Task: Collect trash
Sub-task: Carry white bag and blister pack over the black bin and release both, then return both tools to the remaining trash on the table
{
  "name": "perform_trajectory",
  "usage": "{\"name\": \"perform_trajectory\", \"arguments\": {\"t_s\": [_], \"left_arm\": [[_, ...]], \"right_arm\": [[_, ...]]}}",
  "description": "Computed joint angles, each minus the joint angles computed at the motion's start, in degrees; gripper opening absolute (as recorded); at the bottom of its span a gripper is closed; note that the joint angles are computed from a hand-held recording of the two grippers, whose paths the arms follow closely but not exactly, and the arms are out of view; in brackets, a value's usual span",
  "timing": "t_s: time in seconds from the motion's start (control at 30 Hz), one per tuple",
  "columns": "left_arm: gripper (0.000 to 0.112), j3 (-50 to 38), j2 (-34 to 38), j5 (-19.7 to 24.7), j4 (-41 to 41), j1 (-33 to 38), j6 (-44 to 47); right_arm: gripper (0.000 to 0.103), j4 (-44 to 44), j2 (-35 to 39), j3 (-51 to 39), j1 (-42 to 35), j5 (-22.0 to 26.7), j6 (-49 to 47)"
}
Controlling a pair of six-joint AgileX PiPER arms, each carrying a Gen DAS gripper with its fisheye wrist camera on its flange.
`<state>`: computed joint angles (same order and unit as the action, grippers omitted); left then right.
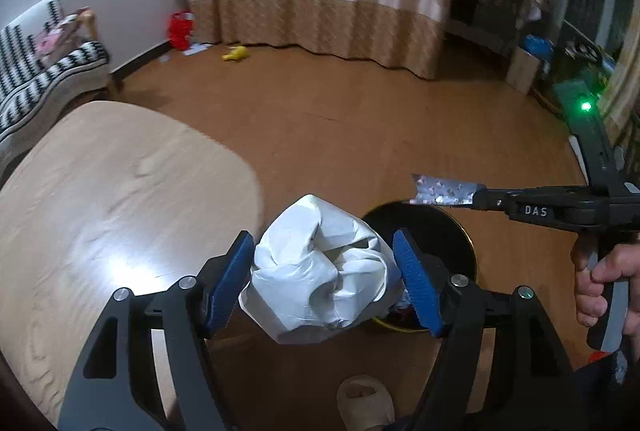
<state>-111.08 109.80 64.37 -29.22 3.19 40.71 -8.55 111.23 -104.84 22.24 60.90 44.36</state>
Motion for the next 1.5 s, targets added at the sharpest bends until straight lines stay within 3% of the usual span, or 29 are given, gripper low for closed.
{"name": "perform_trajectory", "arguments": {"t_s": [0.33,0.57,0.6,0.67,0.7,1.07,1.33,1.5], "left_arm": [[0.070,-4.2,6.4,0.2,1.4,-6.0,-1.3],[0.070,-9.8,10.5,2.3,1.8,-6.4,-3.2],[0.070,-10.1,10.7,2.4,1.8,-6.5,-3.4],[0.070,-9.6,10.8,2.2,1.7,-6.6,-3.3],[0.070,-8.8,10.4,2.3,1.2,-6.0,-2.6],[0.070,-8.9,12.3,3.1,0.0,-8.1,-3.8],[0.090,-8.6,13.1,2.8,-2.2,-9.0,-4.2],[0.093,-8.7,12.7,3.6,-2.8,-8.8,-5.0]], "right_arm": [[0.009,1.8,-1.2,6.1,-3.1,-1.6,1.3],[0.010,2.2,-2.2,8.4,-3.9,-2.4,2.6],[0.018,2.7,-1.8,7.9,-4.1,-2.2,2.5],[0.078,2.6,-1.8,8.0,-4.5,-2.8,3.4],[0.081,1.4,-2.7,9.0,-4.4,-4.0,4.5],[0.081,-1.7,-5.9,13.0,-4.7,-6.9,8.8],[0.081,-2.3,-8.0,16.2,-5.8,-8.4,10.4],[0.081,-3.4,-7.5,14.9,-4.8,-8.0,11.1]]}}
